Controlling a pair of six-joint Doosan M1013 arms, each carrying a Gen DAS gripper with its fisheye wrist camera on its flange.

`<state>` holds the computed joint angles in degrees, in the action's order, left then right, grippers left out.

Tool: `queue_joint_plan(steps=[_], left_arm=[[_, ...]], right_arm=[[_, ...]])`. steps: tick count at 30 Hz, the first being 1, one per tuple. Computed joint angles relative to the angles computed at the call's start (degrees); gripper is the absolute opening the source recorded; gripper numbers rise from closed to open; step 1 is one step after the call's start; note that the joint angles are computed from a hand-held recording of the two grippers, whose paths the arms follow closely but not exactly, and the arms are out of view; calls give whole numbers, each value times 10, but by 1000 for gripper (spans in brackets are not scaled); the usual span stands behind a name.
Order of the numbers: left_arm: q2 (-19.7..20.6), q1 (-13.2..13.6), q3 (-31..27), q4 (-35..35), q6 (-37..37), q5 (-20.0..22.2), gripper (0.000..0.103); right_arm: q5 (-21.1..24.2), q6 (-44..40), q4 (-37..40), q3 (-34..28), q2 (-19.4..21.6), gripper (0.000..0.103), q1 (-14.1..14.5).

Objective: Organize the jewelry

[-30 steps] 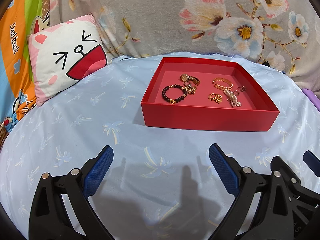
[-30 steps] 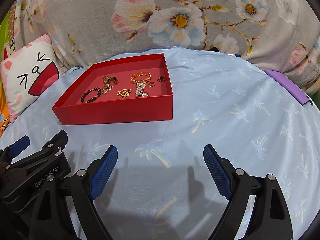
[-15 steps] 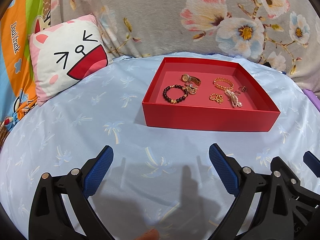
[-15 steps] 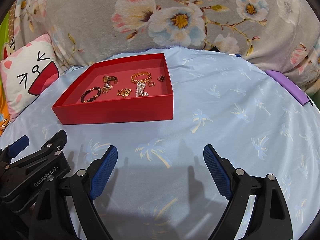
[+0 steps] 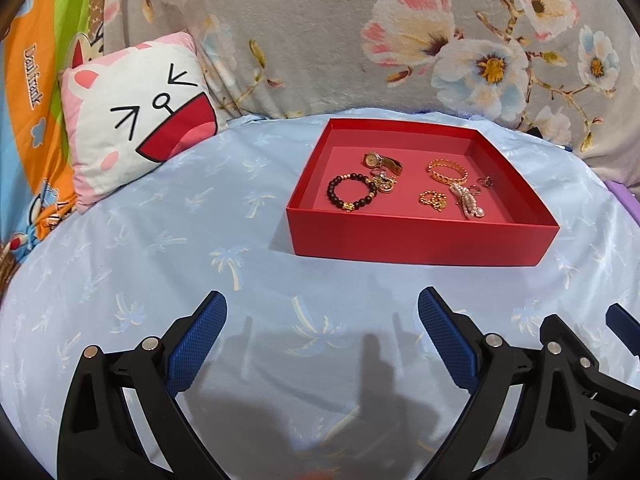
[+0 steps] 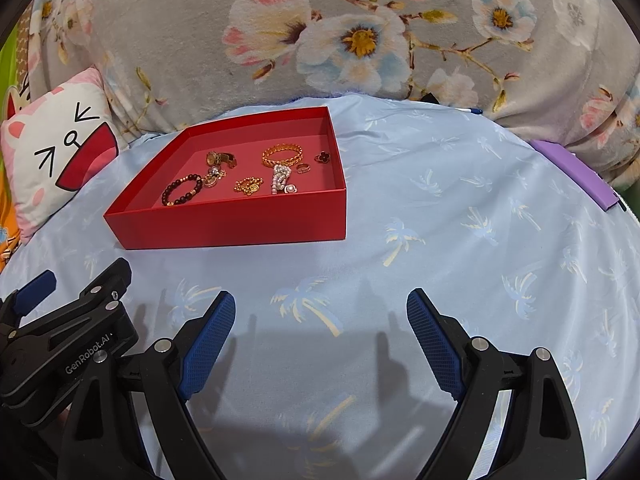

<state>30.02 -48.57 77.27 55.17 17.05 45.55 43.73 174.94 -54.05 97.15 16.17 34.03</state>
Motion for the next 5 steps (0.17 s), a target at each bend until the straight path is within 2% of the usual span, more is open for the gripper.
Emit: queue_joint_plan(steps=[5], left_arm=[[0, 0, 0, 2, -2, 0, 94]], right_arm=[[-3, 1, -1, 1, -1, 86, -1]])
